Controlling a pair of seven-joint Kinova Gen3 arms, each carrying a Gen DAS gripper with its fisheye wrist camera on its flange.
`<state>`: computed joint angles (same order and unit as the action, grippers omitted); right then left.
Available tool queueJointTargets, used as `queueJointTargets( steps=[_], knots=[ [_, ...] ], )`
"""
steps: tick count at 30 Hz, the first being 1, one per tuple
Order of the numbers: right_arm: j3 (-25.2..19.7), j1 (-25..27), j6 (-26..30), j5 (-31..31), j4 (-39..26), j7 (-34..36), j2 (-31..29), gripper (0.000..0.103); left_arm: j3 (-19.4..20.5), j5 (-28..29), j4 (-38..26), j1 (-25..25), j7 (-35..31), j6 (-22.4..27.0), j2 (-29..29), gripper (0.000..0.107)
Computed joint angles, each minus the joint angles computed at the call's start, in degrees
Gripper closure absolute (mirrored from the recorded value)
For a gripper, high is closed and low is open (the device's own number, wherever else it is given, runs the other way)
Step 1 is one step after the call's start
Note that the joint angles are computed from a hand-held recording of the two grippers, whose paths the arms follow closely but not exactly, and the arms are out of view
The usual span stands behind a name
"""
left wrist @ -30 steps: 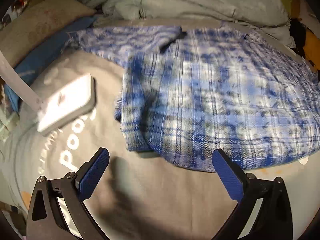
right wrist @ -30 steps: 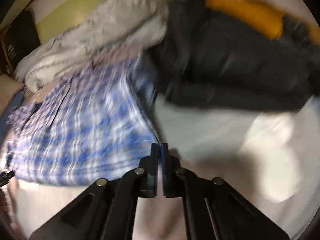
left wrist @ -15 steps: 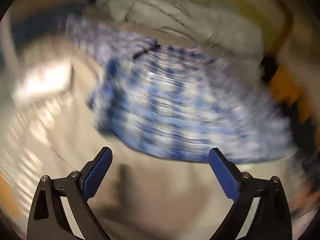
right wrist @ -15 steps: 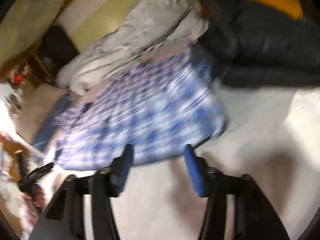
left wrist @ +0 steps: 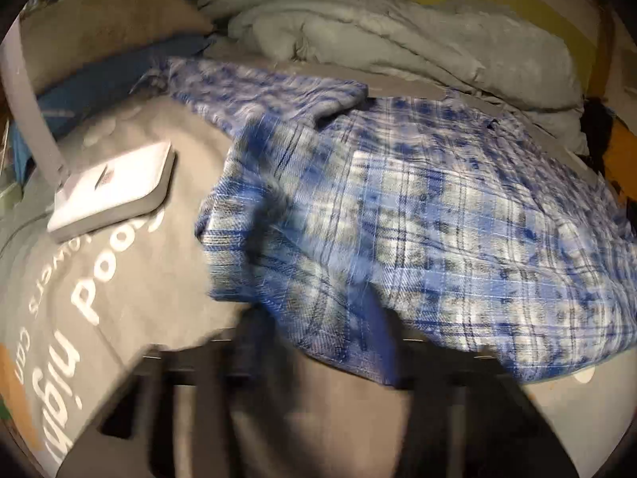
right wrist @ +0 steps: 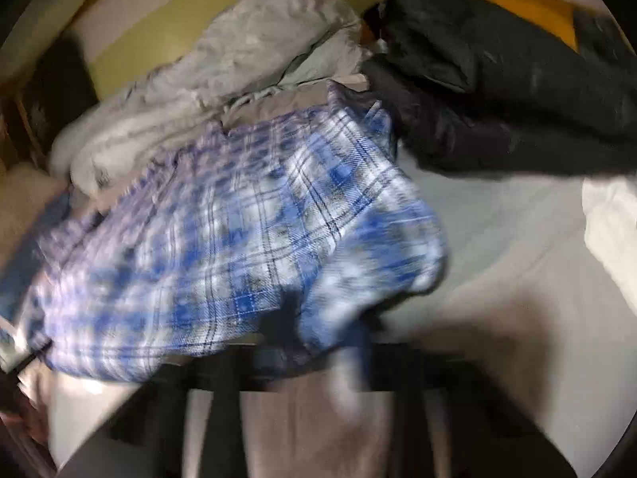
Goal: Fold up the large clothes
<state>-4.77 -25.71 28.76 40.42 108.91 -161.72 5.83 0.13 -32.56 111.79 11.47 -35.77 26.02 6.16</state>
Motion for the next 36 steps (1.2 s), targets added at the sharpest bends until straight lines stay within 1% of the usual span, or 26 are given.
queueJointTargets(
  steps=[1,3,5,7,9,10,11,12,13,14,15,16,17,18,20,21,23,24,26,27,28,30,31,32,34,36],
  knots=[
    [0.5,-0.7,0.2,0.4,0.0,0.9,-0.4,0.097,1.7,2.3,1.1,-2.7,-2.0,-2.3,-0.9,0.101],
    [3.5,-5.1,1.1,3.9,0.5,-0.2,-1.8,0.098,2.1,6.7,3.6,-5.4,-4.3,-5.8,-4.2,0.101],
    [3.6,-7.3,2.7,7.6,0.5,-2.0,-2.5,0.098,1.7,8.1,4.9,-5.6,-6.2,-5.5,-8.4,0.101],
    [1.2,-5.2,1.7,7.6,1.6,-1.9,-4.3,0.098,4.0,6.7,5.4,-6.8,-4.6,-2.5,-11.6,0.102],
    [-2.8,-1.0,-0.7,3.9,3.8,0.6,-7.1,0.098,8.3,3.9,6.3,-10.0,-1.4,1.2,-14.3,0.102],
    [-3.4,-0.3,-0.8,1.7,3.9,2.6,-7.6,0.098,9.6,3.9,7.2,-11.4,-0.9,2.0,-15.9,0.102],
    [-3.7,-0.7,-0.7,0.3,4.9,3.7,-9.0,0.098,9.8,4.8,7.5,-11.9,-1.4,2.5,-16.7,0.102],
    [-5.2,0.0,-0.1,-0.2,5.6,3.8,-10.0,0.098,9.0,6.5,7.7,-11.4,-2.7,3.3,-17.2,0.103],
    [-7.7,1.4,1.5,0.0,5.7,3.0,-10.3,0.098,7.3,8.6,7.9,-9.9,-5.0,4.2,-17.7,0.103],
    [-9.5,1.8,2.8,0.8,5.9,1.3,-10.5,0.098,6.7,10.2,8.1,-9.1,-7.3,5.1,-17.9,0.103],
    [-10.2,1.2,3.9,1.6,6.8,-0.8,-11.2,0.098,7.1,10.9,8.5,-9.3,-8.8,5.8,-18.2,0.102],
    [-12.0,1.4,6.0,2.2,7.1,-2.3,-11.3,0.098,7.8,11.8,8.5,-9.8,-10.2,6.2,-18.0,0.102],
    [-12.6,1.2,7.2,2.6,7.0,-3.1,-10.9,0.098,7.4,13.6,8.3,-9.4,-12.5,6.6,-17.2,0.101],
    [-13.1,1.4,7.8,2.3,7.3,-3.3,-10.7,0.098,5.9,16.0,7.3,-8.0,-14.9,7.3,-15.7,0.1],
    [-11.1,-0.5,9.1,1.4,6.5,-2.7,-9.3,0.097,4.6,19.1,6.9,-8.1,-17.2,7.9,-14.8,0.078],
    [-10.3,-1.6,10.2,2.3,5.6,-3.2,-8.3,0.094,5.5,19.3,7.0,-9.3,-17.4,7.5,-15.0,0.073],
    [-12.0,-2.6,14.6,6.5,4.7,-6.5,-7.7,0.086,6.8,17.6,6.8,-9.8,-16.4,7.5,-16.0,0.062],
    [-13.4,-2.8,16.9,8.9,4.3,-7.9,-7.7,0.082,8.4,15.7,6.8,-10.3,-15.4,7.8,-16.8,0.059],
    [-14.1,-5.7,21.4,13.5,4.1,-11.1,-7.7,0.078,13.1,12.1,7.1,-12.5,-13.0,8.7,-19.1,0.045],
    [-15.1,-6.4,23.7,15.8,4.0,-12.7,-7.7,0.069,14.1,11.7,7.5,-13.2,-13.1,8.2,-20.5,0.043],
    [-17.0,-6.0,26.1,18.2,3.9,-14.6,-7.8,0.058,14.0,12.2,7.8,-13.4,-14.2,7.3,-21.3,0.038],
    [-19.8,-5.5,29.2,22.2,3.6,-17.3,-8.2,0.052,10.7,15.4,6.3,-11.2,-18.5,7.2,-21.9,0.035],
    [-19.5,-5.8,29.4,23.2,3.3,-17.4,-8.5,0.051,8.0,17.2,5.0,-9.5,-20.9,7.1,-21.7,0.033],
    [-18.2,-6.6,28.6,23.5,3.1,-16.8,-9.0,0.05,5.4,19.0,3.7,-8.0,-23.2,6.9,-21.3,0.032],
    [-13.2,-8.9,24.6,22.4,0.8,-13.0,-9.3,0.04,0.7,21.9,0.1,-5.7,-27.9,7.5,-19.5,0.031],
    [-9.3,-9.6,20.0,19.6,-1.7,-8.4,-8.8,0.039,-2.3,24.6,-4.4,-5.3,-32.5,8.7,-16.6,0.031]
  ],
)
